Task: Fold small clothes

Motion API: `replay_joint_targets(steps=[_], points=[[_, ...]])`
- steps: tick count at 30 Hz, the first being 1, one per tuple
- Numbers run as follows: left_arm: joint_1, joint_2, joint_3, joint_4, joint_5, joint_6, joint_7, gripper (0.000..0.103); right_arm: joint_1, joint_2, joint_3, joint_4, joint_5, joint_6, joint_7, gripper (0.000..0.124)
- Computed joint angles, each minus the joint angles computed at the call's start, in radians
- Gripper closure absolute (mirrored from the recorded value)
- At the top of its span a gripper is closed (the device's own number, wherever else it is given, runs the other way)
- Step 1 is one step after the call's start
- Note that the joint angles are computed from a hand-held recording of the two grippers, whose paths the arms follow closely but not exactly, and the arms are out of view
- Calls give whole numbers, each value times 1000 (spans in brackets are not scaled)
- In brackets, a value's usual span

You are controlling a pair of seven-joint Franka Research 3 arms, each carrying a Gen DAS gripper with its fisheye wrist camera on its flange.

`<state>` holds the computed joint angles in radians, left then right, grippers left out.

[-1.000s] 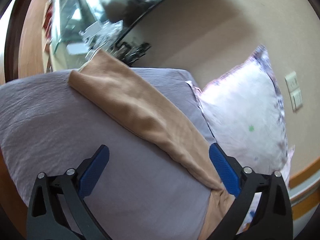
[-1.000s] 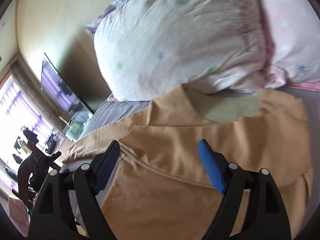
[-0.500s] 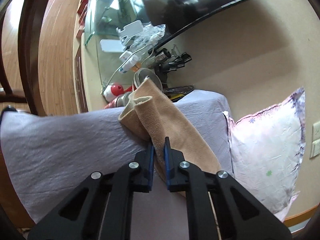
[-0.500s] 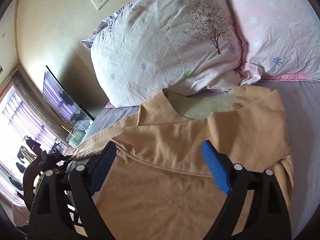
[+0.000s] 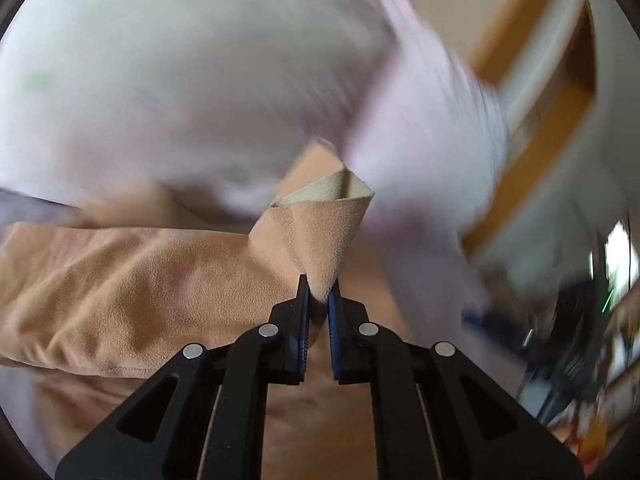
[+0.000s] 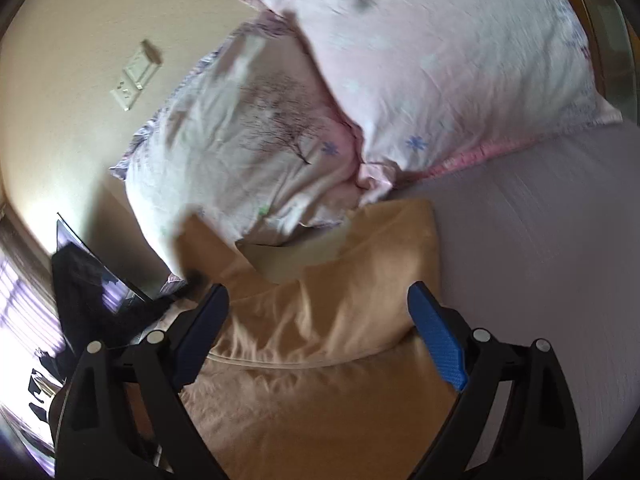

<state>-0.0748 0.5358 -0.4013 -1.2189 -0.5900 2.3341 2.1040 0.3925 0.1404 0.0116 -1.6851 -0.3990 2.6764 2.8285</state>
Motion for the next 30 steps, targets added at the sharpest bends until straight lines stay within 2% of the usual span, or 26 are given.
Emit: replay_joint_targets(steps=[1,2,4,6,8,9,10,11,12,15,19,21,22,23,24,27,30], points=[[-64,25,33,24,76,-70,1,95,-8,-1,3,-6,31,-5,-15,33],[-95,37,31,23,170,-109,-7,95,-19,-5,6,-13,75,-17,-36,33],[-116,-20,46,-83,234,-77,22,95,-37,-9,13,-28,146,-9,-78,36],[-59,-93,16,-186,168,-49,104,94,-54,6,24,-16,234,-24,-153,42],[2,-142,1,-229,77,-71,176,89,-56,37,27,26,282,-72,-200,55],[47,-184,3,-268,-1,-102,227,80,-63,68,35,66,334,-111,-247,59],[65,-215,13,-299,-45,-113,254,55,-71,95,45,95,392,-138,-295,66],[85,-233,13,-316,-70,-103,259,41,-70,109,45,112,420,-158,-317,72],[93,-278,47,-368,-113,-99,294,27,-70,134,48,141,454,-196,-339,72],[103,-359,116,-480,-129,-65,323,27,-40,160,24,172,444,-278,-319,76],[103,-392,187,-533,-146,-92,308,27,-22,140,16,142,434,-290,-306,79],[102,-390,204,-545,-136,-96,304,27,-31,144,31,143,474,-307,-342,95],[100,-385,208,-548,-132,-96,302,27,-38,149,40,143,506,-308,-366,110],[102,-383,211,-551,-130,-103,305,27,-47,156,50,145,543,-308,-396,119],[101,-379,213,-554,-124,-107,301,27,-49,166,57,155,565,-316,-427,120],[99,-388,212,-572,-128,-90,319,27,-11,185,29,218,469,-339,-433,122],[96,-382,213,-568,-130,-84,315,27,47,176,-32,267,268,-284,-352,122]])
